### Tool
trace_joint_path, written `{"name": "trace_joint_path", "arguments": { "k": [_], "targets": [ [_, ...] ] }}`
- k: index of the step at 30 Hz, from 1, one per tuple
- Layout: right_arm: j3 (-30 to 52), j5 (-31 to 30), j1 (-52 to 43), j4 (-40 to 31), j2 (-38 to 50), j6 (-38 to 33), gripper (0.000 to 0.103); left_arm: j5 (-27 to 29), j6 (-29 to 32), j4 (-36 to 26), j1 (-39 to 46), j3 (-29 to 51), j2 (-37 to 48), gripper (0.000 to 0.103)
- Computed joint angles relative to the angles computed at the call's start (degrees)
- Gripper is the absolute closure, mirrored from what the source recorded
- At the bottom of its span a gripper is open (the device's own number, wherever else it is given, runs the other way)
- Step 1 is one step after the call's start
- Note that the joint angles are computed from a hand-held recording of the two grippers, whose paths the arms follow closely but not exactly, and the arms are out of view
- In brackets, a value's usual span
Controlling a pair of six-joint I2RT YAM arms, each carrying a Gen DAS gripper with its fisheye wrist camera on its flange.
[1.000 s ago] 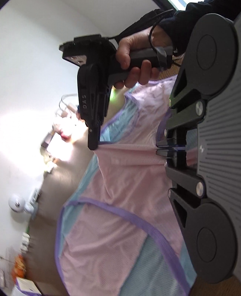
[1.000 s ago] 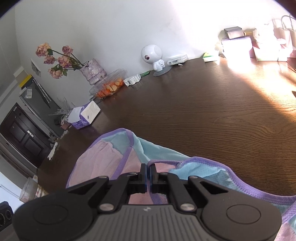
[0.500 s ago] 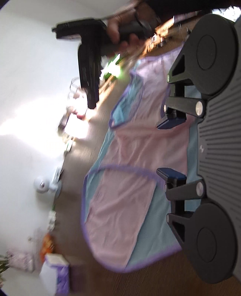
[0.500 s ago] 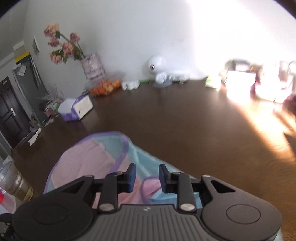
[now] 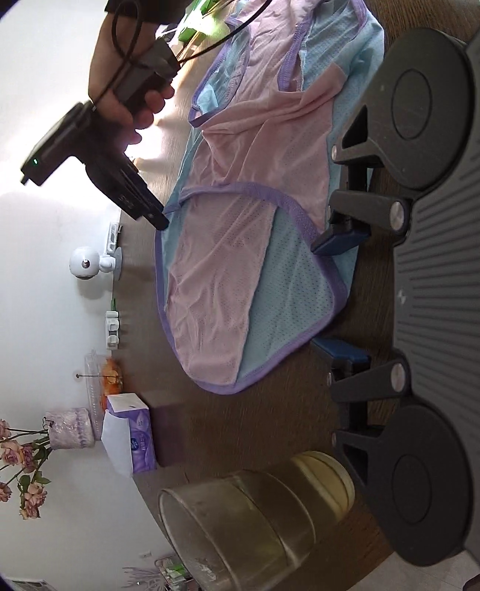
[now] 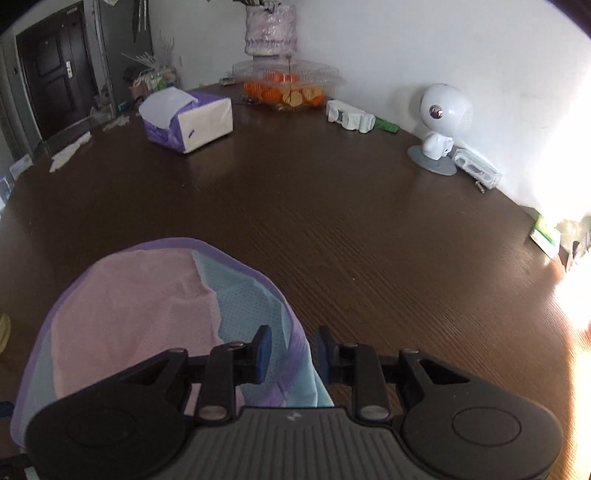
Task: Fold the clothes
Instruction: 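Release the trim with the right gripper and spread the garment flat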
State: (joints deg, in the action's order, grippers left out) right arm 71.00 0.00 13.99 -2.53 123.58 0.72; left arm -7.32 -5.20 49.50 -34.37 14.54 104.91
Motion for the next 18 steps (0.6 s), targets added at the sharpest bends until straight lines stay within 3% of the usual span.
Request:
{"name": "trace_joint_path", "arguments": {
  "k": [1,3,5,11,15,18],
  "targets": [
    [1.11,-0.39,-0.05,-0.60,1.16,-0.01,0.080,0.11,0.12,0.35,-0.07,0.38,0.52,0.059],
    [1.46,-0.73,-0.18,-0.27,2.13,0.29,0.081,0.51,1.08,0.64,-0.20,1.25,1.25,0.086],
    [-0.26,-0.48,-0.30,1.87,1.62,0.97,0.099,-0.85,2.13,-0.54,-1.53,2.64,1.58,0.094],
    [-5.18,0.49,-1.27,6.99,-0.17,2.50,0.099,-0.93,5.20,-0.78,-2.48,2.17,1.12,0.099],
    [-7.08,-3.69,-0.39,10.02,-0.26,-1.26,0.099,-0.35,5.41,-3.91,-3.15,-1.14,-3.80,0.099],
    [-6.57,-2.47,1.65,9.52,-0.28,-2.79,0.099,0.62,5.35,-5.38,-1.91,-3.31,-7.07,0.098]
  ]
}}
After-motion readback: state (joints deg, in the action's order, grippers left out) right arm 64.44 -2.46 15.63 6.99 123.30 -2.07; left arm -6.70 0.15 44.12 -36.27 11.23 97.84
